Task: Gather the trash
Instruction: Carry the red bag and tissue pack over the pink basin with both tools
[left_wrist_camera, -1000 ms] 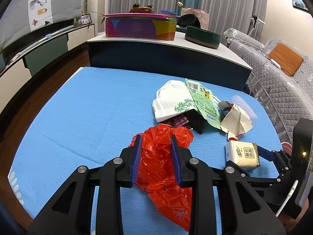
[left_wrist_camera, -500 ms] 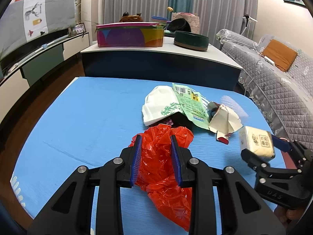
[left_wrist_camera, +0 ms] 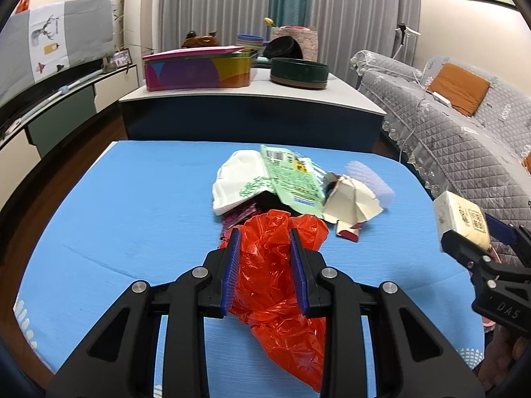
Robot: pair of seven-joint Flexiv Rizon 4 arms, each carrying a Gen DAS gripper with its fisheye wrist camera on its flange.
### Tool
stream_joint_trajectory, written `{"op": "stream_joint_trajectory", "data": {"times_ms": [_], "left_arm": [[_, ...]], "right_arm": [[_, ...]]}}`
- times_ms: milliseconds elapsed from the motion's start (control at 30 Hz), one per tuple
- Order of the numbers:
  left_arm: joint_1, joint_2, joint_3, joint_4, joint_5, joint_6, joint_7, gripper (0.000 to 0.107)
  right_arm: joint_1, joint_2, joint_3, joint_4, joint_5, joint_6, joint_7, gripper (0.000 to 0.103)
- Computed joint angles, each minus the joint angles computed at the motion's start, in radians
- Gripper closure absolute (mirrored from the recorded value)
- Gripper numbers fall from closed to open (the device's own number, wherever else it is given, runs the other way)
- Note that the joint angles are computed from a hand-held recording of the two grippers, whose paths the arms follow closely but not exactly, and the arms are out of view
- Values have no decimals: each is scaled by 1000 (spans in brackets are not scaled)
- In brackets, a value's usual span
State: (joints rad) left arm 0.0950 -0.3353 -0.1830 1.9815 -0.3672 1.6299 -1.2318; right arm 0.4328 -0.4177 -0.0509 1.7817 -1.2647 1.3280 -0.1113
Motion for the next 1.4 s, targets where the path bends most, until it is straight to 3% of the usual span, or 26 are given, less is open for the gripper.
{"op": "stream_joint_trajectory", "data": {"times_ms": [500, 833, 1400], "left_arm": [[64, -2, -148, 17, 13, 55, 33, 78], [75, -14, -209, 10, 48, 62, 33, 78], [-41, -57, -173, -57, 74, 29, 40, 78]], "right_arm": [[-88, 95, 34, 87, -124, -34, 137, 20], [-149, 143, 57, 130, -167, -50, 191, 20], [-254, 218, 76, 215, -206, -60, 274, 20]]}}
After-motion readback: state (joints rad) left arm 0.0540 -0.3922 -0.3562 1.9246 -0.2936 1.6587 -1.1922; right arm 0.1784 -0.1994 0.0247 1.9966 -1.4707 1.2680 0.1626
